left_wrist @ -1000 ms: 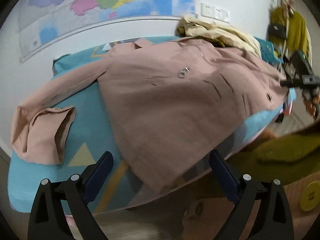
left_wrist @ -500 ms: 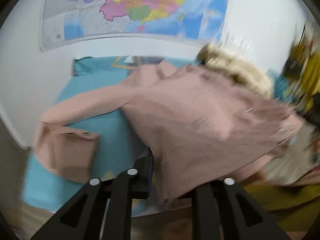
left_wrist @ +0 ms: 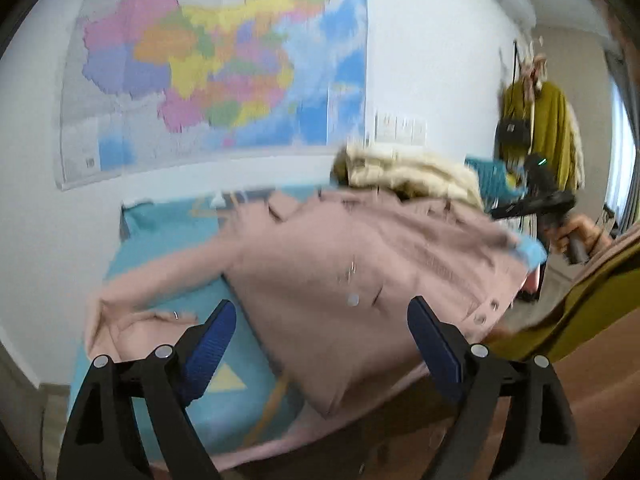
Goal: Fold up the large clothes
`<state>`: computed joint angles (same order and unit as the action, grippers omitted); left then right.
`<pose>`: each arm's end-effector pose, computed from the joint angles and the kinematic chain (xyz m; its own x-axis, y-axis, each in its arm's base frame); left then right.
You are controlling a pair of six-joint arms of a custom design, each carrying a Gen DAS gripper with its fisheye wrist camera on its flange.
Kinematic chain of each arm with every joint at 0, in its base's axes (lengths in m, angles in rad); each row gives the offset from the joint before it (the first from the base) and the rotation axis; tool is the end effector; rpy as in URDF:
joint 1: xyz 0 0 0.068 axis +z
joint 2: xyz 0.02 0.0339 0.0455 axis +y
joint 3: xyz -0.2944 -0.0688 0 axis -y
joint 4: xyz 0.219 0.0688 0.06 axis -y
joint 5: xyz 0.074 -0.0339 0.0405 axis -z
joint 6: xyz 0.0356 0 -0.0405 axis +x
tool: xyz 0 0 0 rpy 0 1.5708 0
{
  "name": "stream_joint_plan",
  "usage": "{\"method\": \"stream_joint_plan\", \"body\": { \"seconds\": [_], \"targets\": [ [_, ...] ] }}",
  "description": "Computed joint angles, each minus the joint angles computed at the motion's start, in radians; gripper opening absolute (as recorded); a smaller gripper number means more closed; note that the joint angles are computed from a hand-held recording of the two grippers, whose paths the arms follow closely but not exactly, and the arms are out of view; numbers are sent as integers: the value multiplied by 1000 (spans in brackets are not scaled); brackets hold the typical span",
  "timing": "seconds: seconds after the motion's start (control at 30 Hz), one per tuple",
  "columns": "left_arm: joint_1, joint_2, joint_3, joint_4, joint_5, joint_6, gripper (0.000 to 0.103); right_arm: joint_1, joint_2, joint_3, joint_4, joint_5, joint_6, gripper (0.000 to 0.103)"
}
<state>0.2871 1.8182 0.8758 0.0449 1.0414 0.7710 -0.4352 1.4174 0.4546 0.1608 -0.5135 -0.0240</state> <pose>0.3221 0.0631 0.1851 -0.2777 0.2849 -0.9174 0.7901 0.6110 -0.0494 0.2090 -0.0779 0.1835 -0.6529 0.2805 -0.7035 0.0419 0.9408 0.3363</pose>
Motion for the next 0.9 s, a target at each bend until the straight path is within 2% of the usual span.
{"method": "stream_joint_plan", "body": {
  "seconds": [0.07, 0.17, 0.27, 0.33, 0.4, 0.43, 0.5, 0.57, 0.63, 0.67, 0.7, 0.73, 0.8, 0.83, 0.87, 0.9],
  "targets": [
    [-38, -16, -29, 97, -72, -88, 84, 92, 103, 85, 34, 77, 20, 66],
    [-188, 20, -10, 181, -298, -200, 84, 203, 261, 230, 48, 207, 25, 66],
    [-302, 98, 74, 150, -419, -264, 84, 281, 436, 413, -11, 313, 1, 66],
    [-365, 172, 179, 75, -481, -289, 82, 308, 523, 507, -65, 360, -13, 64],
    [-427, 243, 296, -10, -554, -305, 81, 332, 626, 631, -156, 392, -30, 45],
    [-452, 272, 347, -44, -587, -311, 80, 339, 669, 681, -187, 398, -33, 22],
    [-492, 325, 443, -120, -631, -322, 78, 353, 696, 705, -164, 415, -44, 17],
    [-533, 383, 558, -200, -655, -335, 78, 357, 729, 767, -189, 413, -36, 3],
    [-563, 424, 639, -227, -671, -346, 78, 352, 754, 808, -198, 394, -12, 2],
    [-576, 444, 676, -240, -683, -352, 78, 336, 759, 817, -204, 341, 4, 3],
    [-592, 468, 716, -258, -704, -362, 78, 327, 749, 811, -206, 320, 11, 3],
    [-607, 505, 783, -302, -726, -367, 78, 309, 710, 762, -177, 293, 14, 9],
    [-627, 569, 892, -369, -748, -373, 78, 275, 604, 635, -99, 275, -5, 29],
    [-632, 587, 923, -389, -752, -371, 78, 246, 538, 557, -52, 287, -12, 51],
    [-637, 610, 965, -417, -758, -374, 78, 217, 485, 501, -21, 298, -13, 67],
    [-642, 629, 1001, -440, -763, -378, 78, 180, 434, 443, 6, 301, -16, 72]
  ]
}}
